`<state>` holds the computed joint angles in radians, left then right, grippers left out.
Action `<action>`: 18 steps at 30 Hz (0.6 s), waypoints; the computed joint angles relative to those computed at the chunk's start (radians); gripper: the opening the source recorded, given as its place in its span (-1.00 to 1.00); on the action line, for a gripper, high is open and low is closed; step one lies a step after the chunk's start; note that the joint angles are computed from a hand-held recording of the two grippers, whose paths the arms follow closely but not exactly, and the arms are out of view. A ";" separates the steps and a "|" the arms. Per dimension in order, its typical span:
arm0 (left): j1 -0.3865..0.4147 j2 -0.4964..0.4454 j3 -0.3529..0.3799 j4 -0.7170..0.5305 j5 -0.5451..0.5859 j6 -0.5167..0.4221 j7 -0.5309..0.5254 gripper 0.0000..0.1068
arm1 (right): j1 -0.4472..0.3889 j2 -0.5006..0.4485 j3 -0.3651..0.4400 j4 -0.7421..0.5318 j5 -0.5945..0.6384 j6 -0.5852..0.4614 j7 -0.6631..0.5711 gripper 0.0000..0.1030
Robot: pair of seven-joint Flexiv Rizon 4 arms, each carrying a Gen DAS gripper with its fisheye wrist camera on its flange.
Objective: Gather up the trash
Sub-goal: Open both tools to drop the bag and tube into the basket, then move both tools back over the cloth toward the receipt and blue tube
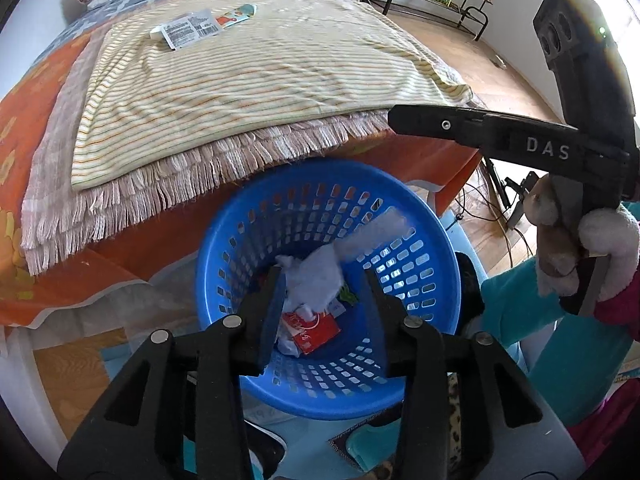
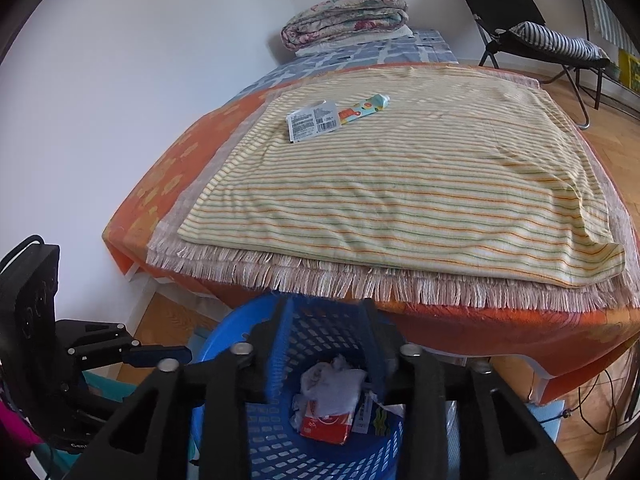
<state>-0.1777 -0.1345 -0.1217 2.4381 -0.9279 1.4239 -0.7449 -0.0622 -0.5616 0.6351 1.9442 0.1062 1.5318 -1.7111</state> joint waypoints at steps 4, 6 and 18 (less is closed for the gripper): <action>0.001 0.000 -0.001 0.001 -0.001 0.009 -0.002 -0.14 | 0.012 0.006 -0.014 0.004 -0.001 0.005 0.008 0.18; -0.001 -0.002 -0.011 0.002 -0.032 0.027 0.014 0.00 | 0.017 0.008 -0.019 0.006 -0.004 0.006 0.011 0.30; 0.018 -0.013 0.013 -0.020 0.059 0.034 -0.064 0.20 | 0.077 0.029 -0.097 0.011 -0.050 0.028 0.080 0.94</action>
<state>-0.1602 -0.1476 -0.1091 2.4184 -0.8693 1.4575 -0.8086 0.0148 -0.5328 0.5376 1.9553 0.0567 1.5594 -1.6314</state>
